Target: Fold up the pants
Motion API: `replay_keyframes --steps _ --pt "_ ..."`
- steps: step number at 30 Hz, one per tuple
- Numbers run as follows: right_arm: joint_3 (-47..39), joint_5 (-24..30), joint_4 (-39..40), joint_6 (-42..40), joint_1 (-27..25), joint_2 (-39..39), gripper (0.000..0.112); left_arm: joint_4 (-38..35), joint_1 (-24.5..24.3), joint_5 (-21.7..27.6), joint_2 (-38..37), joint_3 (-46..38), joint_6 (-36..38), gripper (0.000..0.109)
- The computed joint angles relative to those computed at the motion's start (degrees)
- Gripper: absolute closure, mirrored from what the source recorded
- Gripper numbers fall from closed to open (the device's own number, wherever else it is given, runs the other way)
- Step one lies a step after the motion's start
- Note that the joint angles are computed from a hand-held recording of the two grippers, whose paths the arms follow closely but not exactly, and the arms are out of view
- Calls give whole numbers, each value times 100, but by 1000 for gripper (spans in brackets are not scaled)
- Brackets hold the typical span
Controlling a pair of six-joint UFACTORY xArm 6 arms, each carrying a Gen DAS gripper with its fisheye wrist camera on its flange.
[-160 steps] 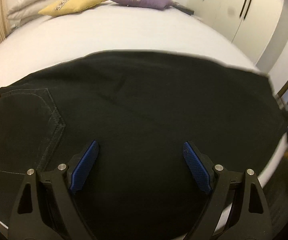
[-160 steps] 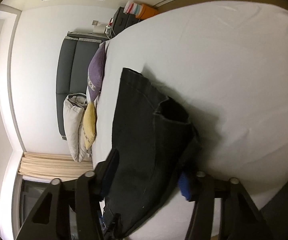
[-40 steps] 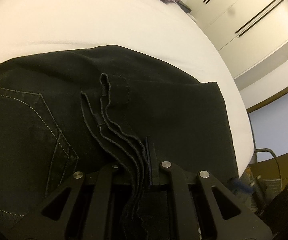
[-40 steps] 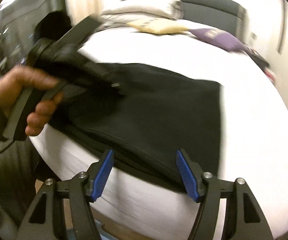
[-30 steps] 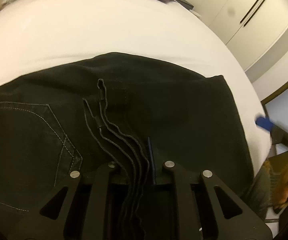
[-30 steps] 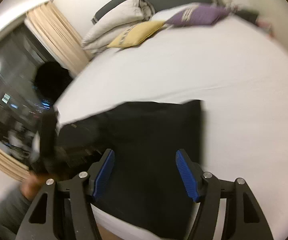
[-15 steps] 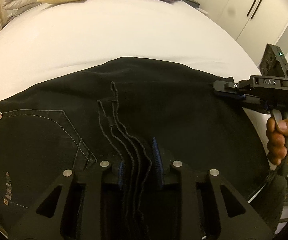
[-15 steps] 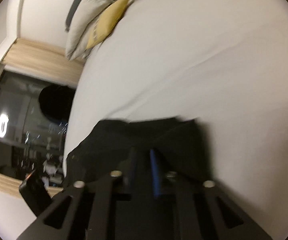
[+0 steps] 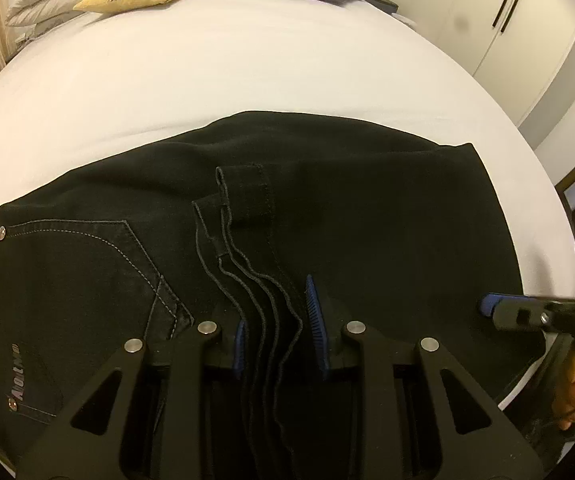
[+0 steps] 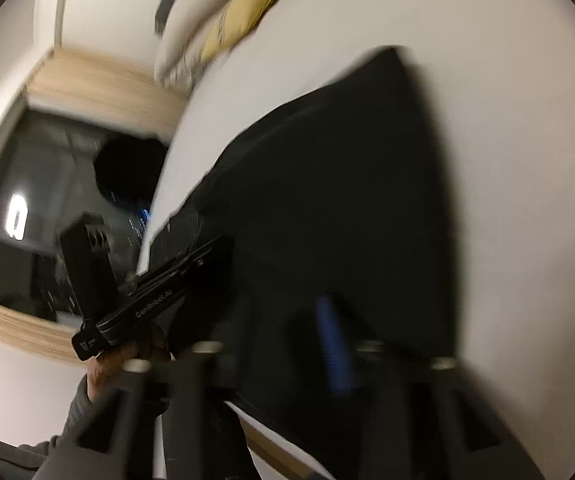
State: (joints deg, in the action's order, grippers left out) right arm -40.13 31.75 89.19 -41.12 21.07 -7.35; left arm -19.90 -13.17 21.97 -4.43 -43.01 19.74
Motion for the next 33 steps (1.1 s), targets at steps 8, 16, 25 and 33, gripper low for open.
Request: replay_keyframes --steps 8,16,25,33 --pt "1197 21 -710 820 -439 -1488 104 163 -13 -197 -100 153 -92 82" --pt "461 688 717 -420 -148 -689 78 942 -26 -295 -179 258 -779 76" --pt "1108 1128 837 -115 -443 -675 112 978 75 -369 -334 385 -851 64" --pt "1253 785 224 103 -632 -1945 75 1091 491 -512 -1313 787 -1092 62"
